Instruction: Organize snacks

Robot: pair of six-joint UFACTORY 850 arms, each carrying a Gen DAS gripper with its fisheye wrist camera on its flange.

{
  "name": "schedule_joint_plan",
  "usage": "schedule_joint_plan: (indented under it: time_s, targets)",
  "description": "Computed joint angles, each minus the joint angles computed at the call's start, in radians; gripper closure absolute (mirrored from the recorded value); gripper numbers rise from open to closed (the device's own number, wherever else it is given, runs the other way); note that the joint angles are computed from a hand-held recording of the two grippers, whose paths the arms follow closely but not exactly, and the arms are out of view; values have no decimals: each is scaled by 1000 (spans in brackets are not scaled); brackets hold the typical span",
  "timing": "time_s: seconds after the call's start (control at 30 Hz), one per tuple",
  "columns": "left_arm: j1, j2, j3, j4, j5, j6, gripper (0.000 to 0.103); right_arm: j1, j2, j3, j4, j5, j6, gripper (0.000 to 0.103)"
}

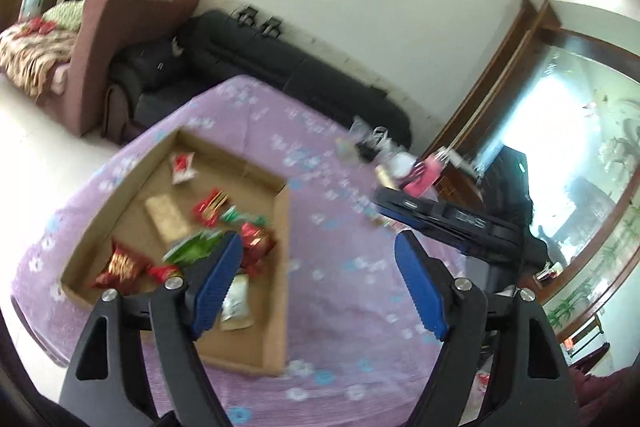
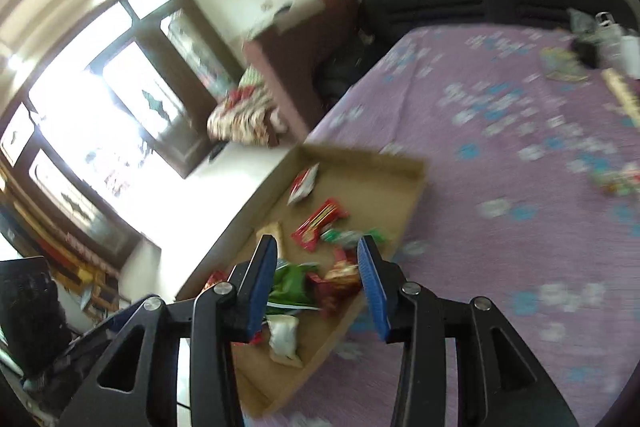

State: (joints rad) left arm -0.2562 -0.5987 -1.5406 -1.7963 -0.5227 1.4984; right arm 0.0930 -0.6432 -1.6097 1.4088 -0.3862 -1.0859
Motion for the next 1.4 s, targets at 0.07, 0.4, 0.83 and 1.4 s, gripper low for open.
schedule_joint_plan:
  time_s: [0.07,0.4,0.83,1.4]
  targets:
    - [-2,30,8,4,-36,-5,24,-51,100,107,126,-28,-117,62]
    - [-1,178,10,6,-326,35,16,-286,491,471,372,-387,-334,59]
    - [-111,192,-143,313,-97,-139,10,-163,713,554,555,106,-755,55]
    - [-198,219,-261,250,184,95,9,-391,880,528,469,101,-440,55]
